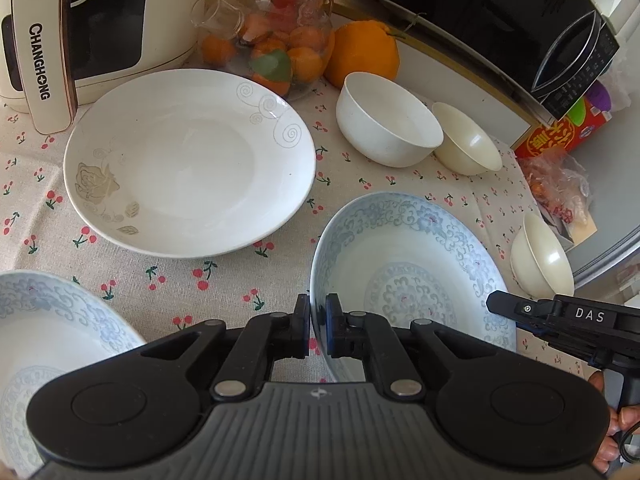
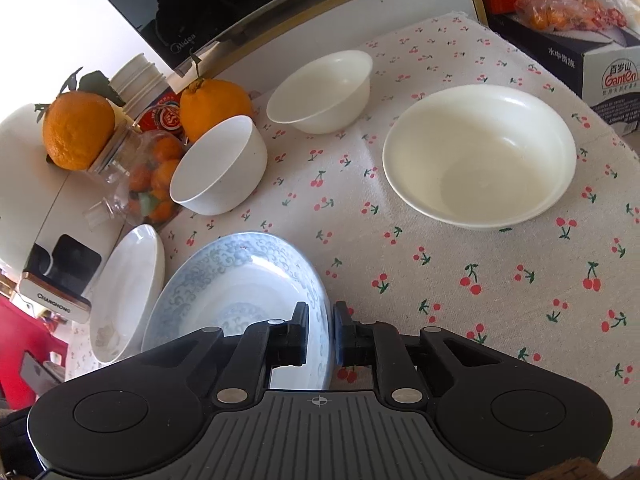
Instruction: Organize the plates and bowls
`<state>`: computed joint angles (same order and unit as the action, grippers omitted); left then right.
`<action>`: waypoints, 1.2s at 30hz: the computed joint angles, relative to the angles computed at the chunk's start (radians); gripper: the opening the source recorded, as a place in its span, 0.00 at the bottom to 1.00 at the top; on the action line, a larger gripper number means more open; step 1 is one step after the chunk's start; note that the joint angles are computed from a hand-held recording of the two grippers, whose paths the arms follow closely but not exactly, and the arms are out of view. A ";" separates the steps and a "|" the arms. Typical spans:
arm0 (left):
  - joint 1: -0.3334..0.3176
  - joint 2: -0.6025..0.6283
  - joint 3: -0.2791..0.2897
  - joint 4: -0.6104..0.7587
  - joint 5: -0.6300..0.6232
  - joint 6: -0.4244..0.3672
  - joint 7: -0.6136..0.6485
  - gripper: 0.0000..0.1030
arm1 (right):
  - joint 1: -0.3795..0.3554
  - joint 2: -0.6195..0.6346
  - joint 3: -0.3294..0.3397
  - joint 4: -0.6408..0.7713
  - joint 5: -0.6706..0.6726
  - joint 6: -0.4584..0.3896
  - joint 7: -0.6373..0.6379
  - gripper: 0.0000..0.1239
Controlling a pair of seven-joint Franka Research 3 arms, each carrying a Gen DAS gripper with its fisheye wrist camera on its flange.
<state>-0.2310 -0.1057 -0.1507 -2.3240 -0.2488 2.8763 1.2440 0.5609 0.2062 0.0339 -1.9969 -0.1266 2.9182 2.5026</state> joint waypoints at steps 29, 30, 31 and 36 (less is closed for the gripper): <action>0.016 0.028 -0.028 0.041 0.126 -0.028 -0.047 0.19 | 0.015 0.004 -0.036 0.059 -0.307 -0.128 0.256 0.14; 0.017 0.026 -0.026 0.039 0.127 -0.030 -0.048 0.23 | 0.015 0.002 -0.034 0.063 -0.317 -0.138 0.253 0.14; 0.018 0.023 -0.025 0.039 0.130 -0.036 -0.052 0.25 | 0.015 0.001 -0.033 0.064 -0.327 -0.139 0.253 0.18; 0.014 -0.002 -0.013 0.027 0.088 -0.056 -0.015 0.40 | 0.020 -0.017 -0.032 0.066 -0.395 -0.141 0.302 0.51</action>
